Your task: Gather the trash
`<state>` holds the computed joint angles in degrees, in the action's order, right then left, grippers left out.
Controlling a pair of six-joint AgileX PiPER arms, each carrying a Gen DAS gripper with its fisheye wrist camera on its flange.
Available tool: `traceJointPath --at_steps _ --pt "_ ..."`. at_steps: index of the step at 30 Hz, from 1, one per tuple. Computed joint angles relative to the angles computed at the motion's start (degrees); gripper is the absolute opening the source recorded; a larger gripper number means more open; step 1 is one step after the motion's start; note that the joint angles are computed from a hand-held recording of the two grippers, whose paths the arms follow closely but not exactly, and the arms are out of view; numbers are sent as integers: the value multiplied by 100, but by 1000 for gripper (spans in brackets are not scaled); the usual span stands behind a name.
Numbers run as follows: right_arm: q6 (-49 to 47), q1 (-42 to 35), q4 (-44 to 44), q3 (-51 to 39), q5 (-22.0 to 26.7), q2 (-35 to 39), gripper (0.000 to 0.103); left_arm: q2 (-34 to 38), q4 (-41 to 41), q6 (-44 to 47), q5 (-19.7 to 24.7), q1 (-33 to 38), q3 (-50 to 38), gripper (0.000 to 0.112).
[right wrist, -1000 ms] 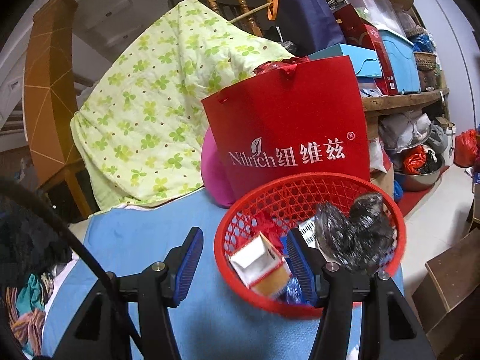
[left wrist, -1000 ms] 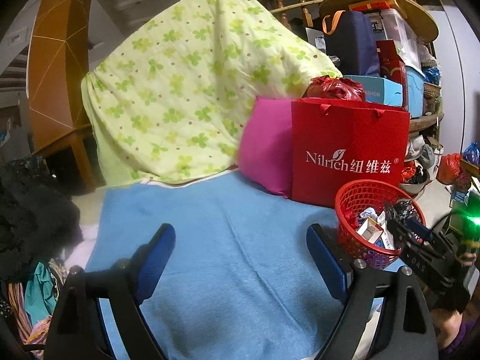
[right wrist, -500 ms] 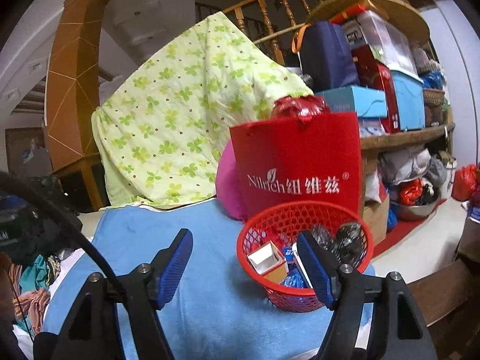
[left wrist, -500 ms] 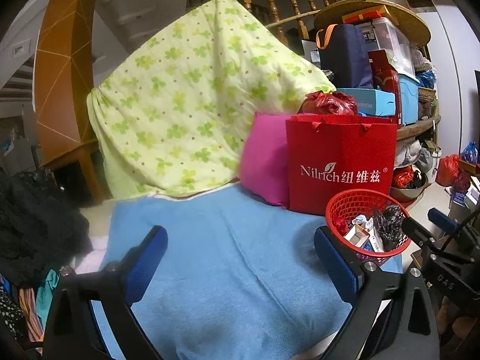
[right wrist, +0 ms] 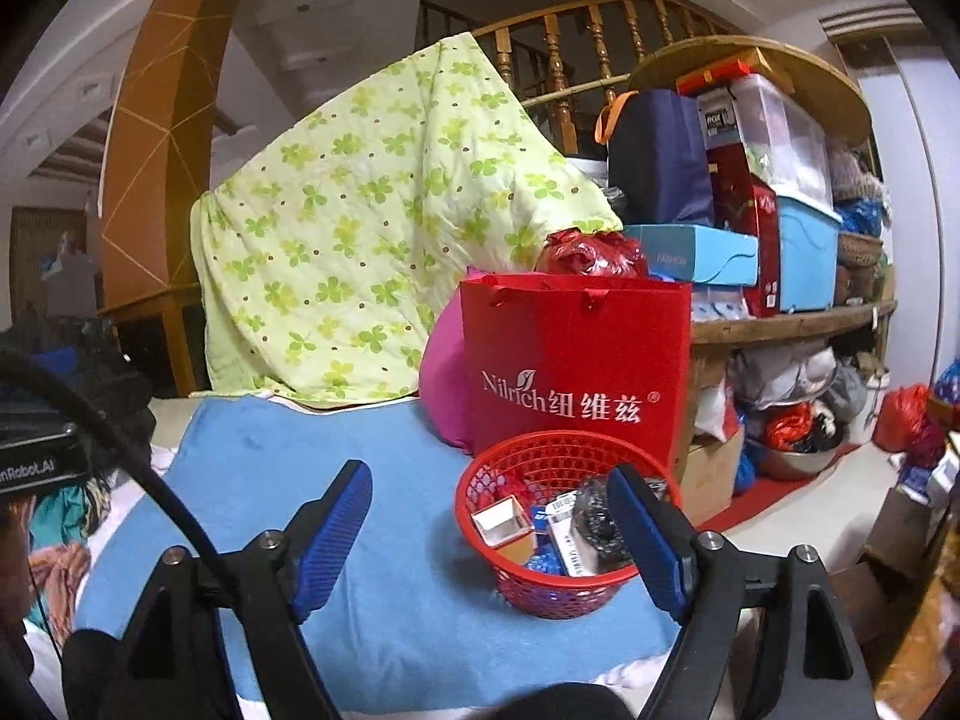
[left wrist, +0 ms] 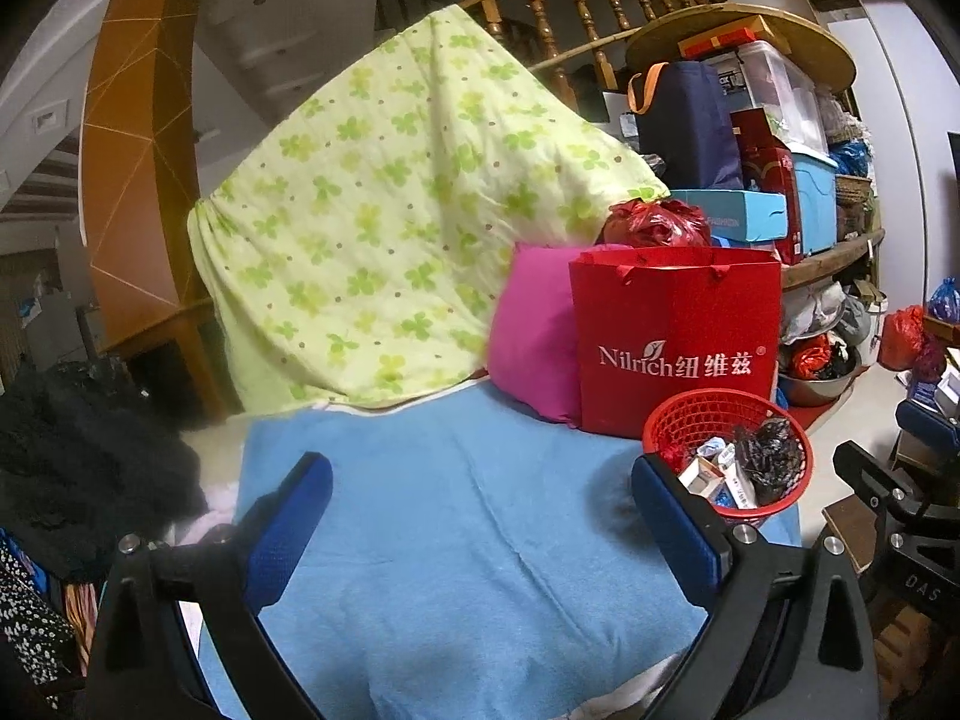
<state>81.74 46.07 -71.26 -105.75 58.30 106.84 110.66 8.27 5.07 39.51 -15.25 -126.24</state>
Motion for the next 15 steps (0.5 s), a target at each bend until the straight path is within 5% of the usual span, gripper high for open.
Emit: traceJointPath --at_steps 15 --pt "75 143 44 387 140 -354 88 -507 136 95 -84 -64 616 100"
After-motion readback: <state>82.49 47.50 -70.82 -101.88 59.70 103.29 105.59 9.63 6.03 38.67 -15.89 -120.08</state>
